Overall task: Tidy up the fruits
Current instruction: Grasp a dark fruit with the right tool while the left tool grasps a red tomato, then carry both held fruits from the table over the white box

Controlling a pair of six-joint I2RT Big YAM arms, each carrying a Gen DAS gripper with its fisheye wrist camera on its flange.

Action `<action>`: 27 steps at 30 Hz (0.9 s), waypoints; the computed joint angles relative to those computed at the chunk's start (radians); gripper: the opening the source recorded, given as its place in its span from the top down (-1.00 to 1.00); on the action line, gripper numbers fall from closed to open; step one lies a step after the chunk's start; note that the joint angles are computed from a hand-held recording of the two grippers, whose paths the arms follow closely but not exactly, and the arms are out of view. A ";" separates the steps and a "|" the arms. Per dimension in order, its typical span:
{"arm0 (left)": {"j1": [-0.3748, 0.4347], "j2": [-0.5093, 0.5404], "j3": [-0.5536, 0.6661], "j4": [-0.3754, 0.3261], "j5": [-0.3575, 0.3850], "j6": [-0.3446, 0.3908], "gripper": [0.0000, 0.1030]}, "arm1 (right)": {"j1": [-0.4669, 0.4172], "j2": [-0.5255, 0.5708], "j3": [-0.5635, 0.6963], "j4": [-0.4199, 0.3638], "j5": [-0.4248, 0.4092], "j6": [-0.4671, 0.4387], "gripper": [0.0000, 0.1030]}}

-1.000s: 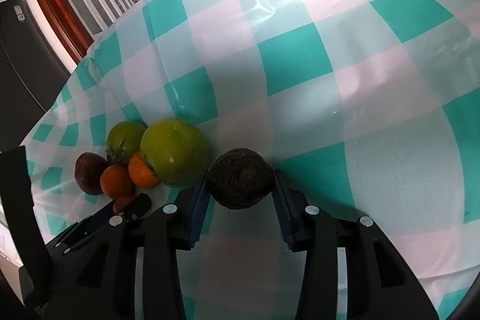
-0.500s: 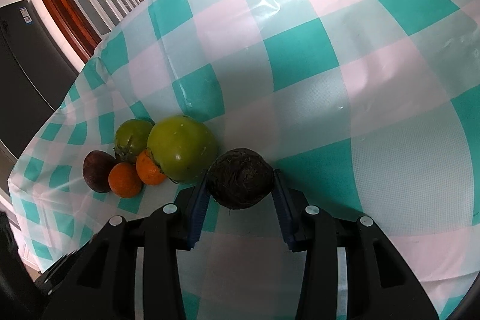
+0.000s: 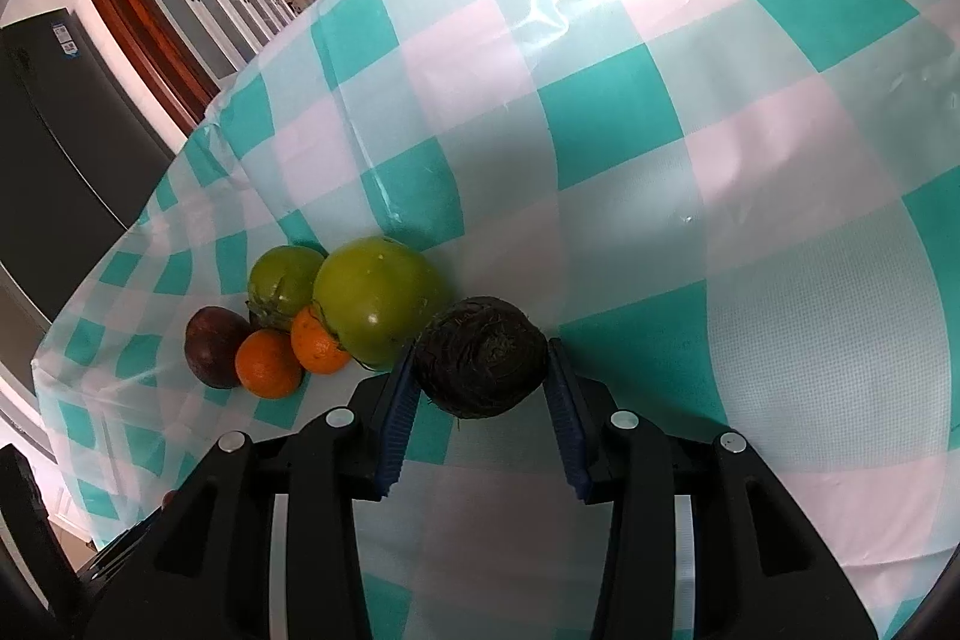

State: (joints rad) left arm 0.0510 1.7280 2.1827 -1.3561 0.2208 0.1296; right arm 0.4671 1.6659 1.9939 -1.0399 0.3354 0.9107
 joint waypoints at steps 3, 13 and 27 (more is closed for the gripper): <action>0.005 0.007 0.006 -0.004 0.002 -0.010 0.30 | 0.002 -0.018 -0.027 0.028 0.014 0.004 0.20; 0.076 -0.111 -0.164 0.131 0.073 -0.044 0.30 | 0.072 -0.090 -0.111 0.072 0.083 0.104 0.20; 0.403 -0.440 -0.476 0.196 0.243 0.175 0.29 | 0.403 -0.032 0.001 0.000 0.111 0.095 0.20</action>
